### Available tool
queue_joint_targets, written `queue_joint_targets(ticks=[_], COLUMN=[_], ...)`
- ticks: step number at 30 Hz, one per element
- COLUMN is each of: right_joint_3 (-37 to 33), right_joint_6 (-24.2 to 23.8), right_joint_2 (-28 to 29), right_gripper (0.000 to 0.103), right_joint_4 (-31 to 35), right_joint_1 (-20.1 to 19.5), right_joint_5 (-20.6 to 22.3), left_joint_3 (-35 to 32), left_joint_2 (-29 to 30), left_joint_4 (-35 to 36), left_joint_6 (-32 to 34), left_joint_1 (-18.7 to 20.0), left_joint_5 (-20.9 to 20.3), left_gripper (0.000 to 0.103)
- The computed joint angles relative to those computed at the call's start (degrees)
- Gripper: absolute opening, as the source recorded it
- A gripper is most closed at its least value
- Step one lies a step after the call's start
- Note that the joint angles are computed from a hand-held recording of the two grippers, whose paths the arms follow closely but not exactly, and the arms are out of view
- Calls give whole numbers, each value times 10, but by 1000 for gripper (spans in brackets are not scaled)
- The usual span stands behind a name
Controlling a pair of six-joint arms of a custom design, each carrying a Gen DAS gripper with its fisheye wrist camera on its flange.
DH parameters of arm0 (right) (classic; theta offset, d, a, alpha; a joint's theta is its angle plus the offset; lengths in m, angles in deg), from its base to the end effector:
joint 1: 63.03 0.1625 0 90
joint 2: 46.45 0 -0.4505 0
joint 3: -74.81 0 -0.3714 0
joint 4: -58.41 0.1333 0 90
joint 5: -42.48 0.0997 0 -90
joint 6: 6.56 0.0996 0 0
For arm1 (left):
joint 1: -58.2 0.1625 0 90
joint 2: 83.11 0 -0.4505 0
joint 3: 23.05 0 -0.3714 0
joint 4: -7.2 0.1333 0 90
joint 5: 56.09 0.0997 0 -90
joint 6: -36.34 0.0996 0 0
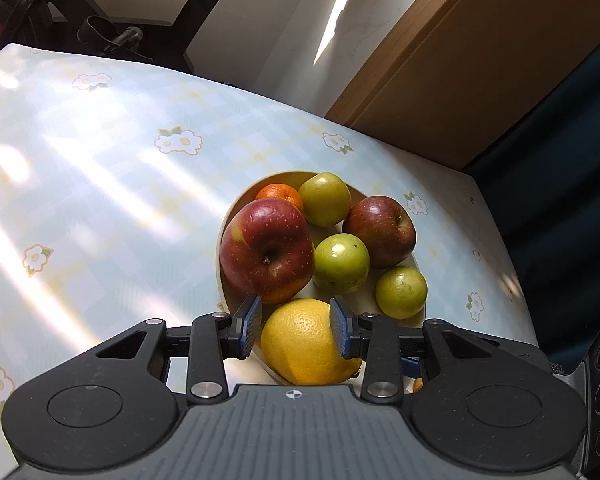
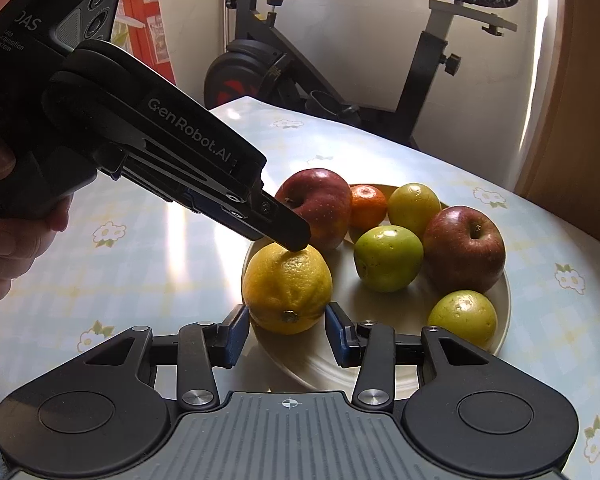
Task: Organize fruits
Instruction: 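Place the grapefruit on the plate with the left gripper while the right gripper places the lemon there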
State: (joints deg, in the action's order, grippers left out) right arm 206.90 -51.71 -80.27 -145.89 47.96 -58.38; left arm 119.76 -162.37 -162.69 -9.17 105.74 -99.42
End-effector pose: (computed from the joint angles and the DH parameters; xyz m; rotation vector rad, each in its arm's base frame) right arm 0.2659 -0.3732 -0.0208 1.5389 -2.4340 0.3392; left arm -0.0941 -0.4076 0.2350 -0.2259 2.5472 -1.0283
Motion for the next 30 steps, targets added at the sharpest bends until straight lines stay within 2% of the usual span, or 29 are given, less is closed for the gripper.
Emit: queue_joint_targets(ticks=[7, 14, 23, 26, 30], right_joint_3=[13, 51, 103, 118, 140], right_joint_6=[-12, -28, -29, -28, -41], right_joint_2=[-13, -61, -159, -181, -200], right_gripper=[41, 41, 41, 41, 41], right_joint_4=[-2, -22, -48, -53, -63], right_joint_1=[-5, -29, -91, -112, -133], right_joint_5=[-9, 4, 37, 41, 40], left_joint_3=[-6, -9, -16, -6, 3], left_joint_2=[-5, -1, 0, 4, 17], left_joint_4=[51, 82, 153, 148, 124], left_joint_6=[-5, -14, -54, -79, -80], left_joint_1=[-15, -27, -54, -75, -101], left_joint_5=[25, 47, 81, 104, 124], left_gripper=[41, 41, 40, 40, 40])
